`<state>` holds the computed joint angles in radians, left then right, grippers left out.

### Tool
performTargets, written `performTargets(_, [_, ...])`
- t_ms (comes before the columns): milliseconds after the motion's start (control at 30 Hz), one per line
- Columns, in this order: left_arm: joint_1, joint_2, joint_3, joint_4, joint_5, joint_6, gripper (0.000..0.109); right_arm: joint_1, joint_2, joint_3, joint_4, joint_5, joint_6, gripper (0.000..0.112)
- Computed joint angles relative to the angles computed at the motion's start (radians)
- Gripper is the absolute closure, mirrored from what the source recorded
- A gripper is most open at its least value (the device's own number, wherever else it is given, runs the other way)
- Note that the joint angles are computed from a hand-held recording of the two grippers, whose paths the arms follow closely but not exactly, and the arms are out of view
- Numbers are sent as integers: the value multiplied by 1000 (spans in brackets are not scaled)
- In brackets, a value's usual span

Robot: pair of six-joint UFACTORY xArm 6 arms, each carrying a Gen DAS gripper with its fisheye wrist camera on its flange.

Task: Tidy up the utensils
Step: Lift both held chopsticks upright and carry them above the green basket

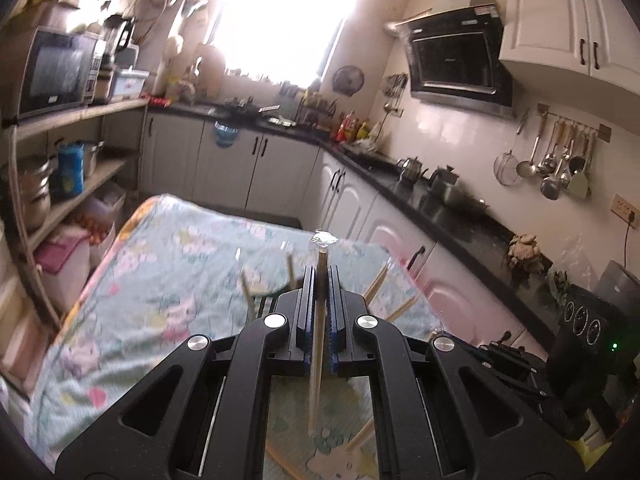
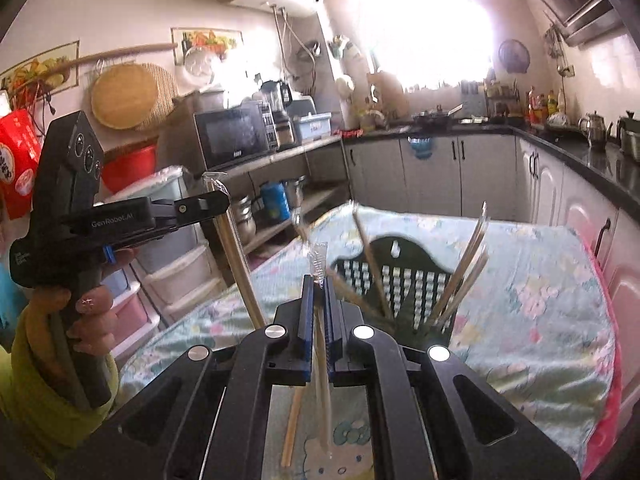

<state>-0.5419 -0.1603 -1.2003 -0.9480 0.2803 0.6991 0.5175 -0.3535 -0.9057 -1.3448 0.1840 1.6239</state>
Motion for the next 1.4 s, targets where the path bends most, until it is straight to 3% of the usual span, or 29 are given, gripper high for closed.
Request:
performTargets(200, [-12, 39, -102, 27, -20, 3, 107, -22, -13, -60, -61, 21, 11, 107])
performTargets(600, [-1, 201, -310, 135, -58, -115, 107, -73, 52, -210, -117, 45, 0, 107])
performTargets(867, [-10, 282, -367, 214, -138, -172, 107, -113, 137, -306, -180, 30, 56, 107])
performTargets(1200, [0, 377, -421, 133, -130, -109, 107, -131, 243, -379, -235, 42, 108, 107])
performTargets(1400, [-9, 398, -418, 21, -149, 1, 107, -148, 291, -395, -271, 35, 165, 107])
